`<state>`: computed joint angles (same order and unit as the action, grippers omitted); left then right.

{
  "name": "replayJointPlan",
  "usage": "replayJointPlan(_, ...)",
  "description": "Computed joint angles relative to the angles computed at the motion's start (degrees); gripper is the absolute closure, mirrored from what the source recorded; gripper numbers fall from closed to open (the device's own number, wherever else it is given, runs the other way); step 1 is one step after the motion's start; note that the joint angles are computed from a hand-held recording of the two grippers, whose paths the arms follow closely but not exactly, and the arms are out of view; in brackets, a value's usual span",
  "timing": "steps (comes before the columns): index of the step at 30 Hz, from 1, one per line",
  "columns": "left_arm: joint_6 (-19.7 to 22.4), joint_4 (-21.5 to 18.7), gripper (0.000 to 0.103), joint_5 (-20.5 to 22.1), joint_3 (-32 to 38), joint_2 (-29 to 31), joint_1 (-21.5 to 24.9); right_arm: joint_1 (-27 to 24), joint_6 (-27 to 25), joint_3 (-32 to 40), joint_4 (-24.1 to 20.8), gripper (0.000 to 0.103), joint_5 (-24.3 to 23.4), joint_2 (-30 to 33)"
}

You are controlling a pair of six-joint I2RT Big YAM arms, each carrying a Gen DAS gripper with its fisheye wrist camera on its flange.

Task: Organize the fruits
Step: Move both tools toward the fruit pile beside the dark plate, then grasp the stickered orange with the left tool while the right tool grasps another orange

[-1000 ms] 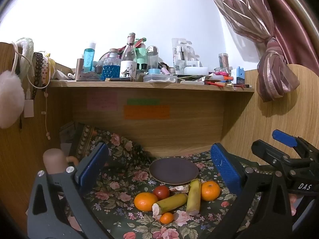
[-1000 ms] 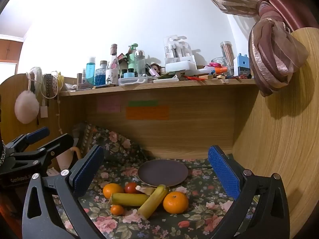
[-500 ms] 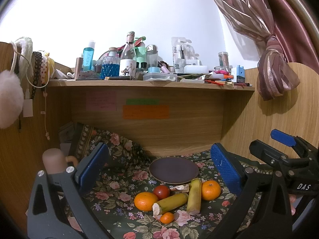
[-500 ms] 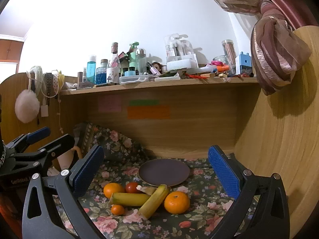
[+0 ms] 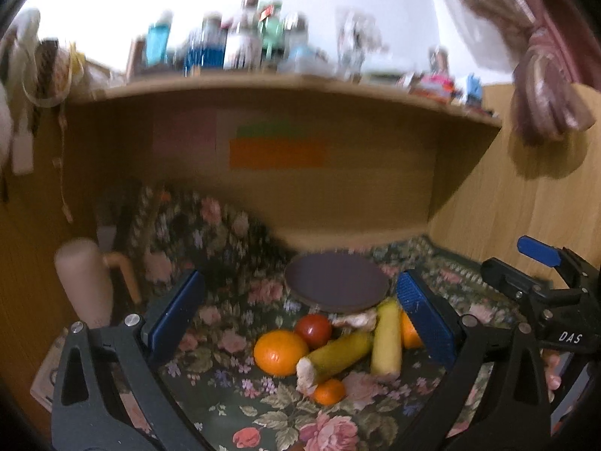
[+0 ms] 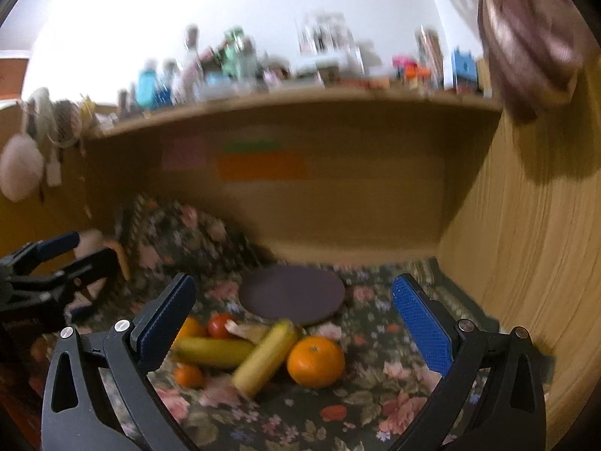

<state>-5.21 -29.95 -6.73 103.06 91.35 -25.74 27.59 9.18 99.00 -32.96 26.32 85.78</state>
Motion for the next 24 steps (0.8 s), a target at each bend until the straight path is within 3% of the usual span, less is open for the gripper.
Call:
replayJointPlan(6, -1.38, -6.92, 0.0, 1.09, 3.91, 5.15, 2.0, -2.83, 2.69, 2.56, -8.34, 0.0, -1.46, 4.32)
replayJointPlan(10, -1.27, -12.34, 0.013, 2.07, 7.37, 8.72, 3.19, -4.75, 4.11, 3.83, -12.74, 0.0, -5.45, 6.32)
replayJointPlan(17, -0.63, -20.28, 0.02, 6.2, 14.46, 14.23, 4.27, -6.18, 3.62, 6.01, -17.2, 0.002, -9.74, 8.85)
replayJointPlan(24, 1.51, -29.07, 0.02, 8.57, 24.94, 20.89, 4.5, -6.66, 2.07, 10.51, -21.56, 0.022, -13.73, 12.31)
